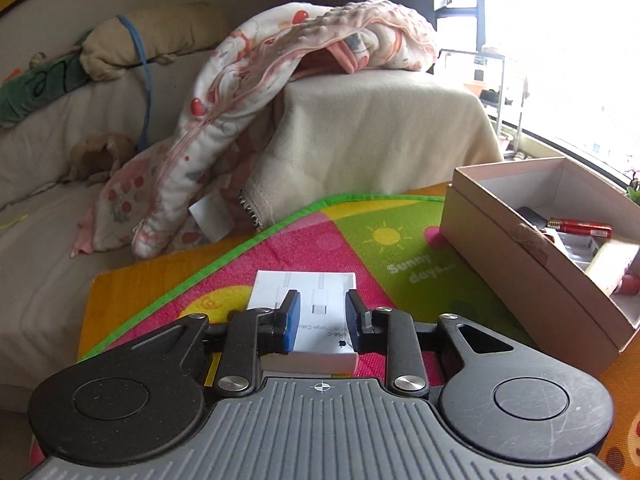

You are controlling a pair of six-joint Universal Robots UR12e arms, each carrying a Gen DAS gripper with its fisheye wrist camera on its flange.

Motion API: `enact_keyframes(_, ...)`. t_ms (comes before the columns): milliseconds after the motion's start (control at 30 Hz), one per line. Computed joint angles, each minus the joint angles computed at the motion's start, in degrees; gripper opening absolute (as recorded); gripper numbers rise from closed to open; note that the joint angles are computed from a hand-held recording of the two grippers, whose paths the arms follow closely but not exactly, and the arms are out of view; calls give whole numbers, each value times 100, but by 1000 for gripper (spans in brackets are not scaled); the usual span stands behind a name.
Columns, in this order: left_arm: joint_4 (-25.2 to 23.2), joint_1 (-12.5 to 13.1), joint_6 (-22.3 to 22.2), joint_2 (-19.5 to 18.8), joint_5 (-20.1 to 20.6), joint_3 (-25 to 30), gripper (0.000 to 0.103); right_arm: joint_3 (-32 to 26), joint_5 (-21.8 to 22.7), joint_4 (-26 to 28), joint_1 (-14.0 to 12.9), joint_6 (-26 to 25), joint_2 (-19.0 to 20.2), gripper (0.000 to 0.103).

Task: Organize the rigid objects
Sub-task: 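Grasp the white USB-C cable box with the left tool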

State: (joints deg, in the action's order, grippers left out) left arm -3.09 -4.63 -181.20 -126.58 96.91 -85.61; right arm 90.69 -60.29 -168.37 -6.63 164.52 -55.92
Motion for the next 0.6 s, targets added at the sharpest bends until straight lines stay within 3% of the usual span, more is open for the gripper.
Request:
enact_keyframes(167, -319, -69, 311, -15, 77, 89, 34, 0, -39, -9, 16, -38, -1, 67)
enact_keyframes(267, -531, -12, 72, 11, -299, 137, 57, 12, -86, -23, 29, -74, -8, 67)
enact_keyframes(333, -618, -10, 193, 6, -418, 168, 71, 15, -108, -30, 34, -91, -9, 68)
enact_keyframes(400, -657, -37, 440, -6, -423, 184, 77, 15, -122, -37, 40, -99, -7, 68)
enact_keyframes(500, -426, -77, 641, -29, -269, 149, 75, 15, -122, -37, 40, -99, -7, 68)
enact_keyframes(600, 170, -165, 607, -133, 518, 140, 72, 15, -125, -37, 41, -100, -7, 68)
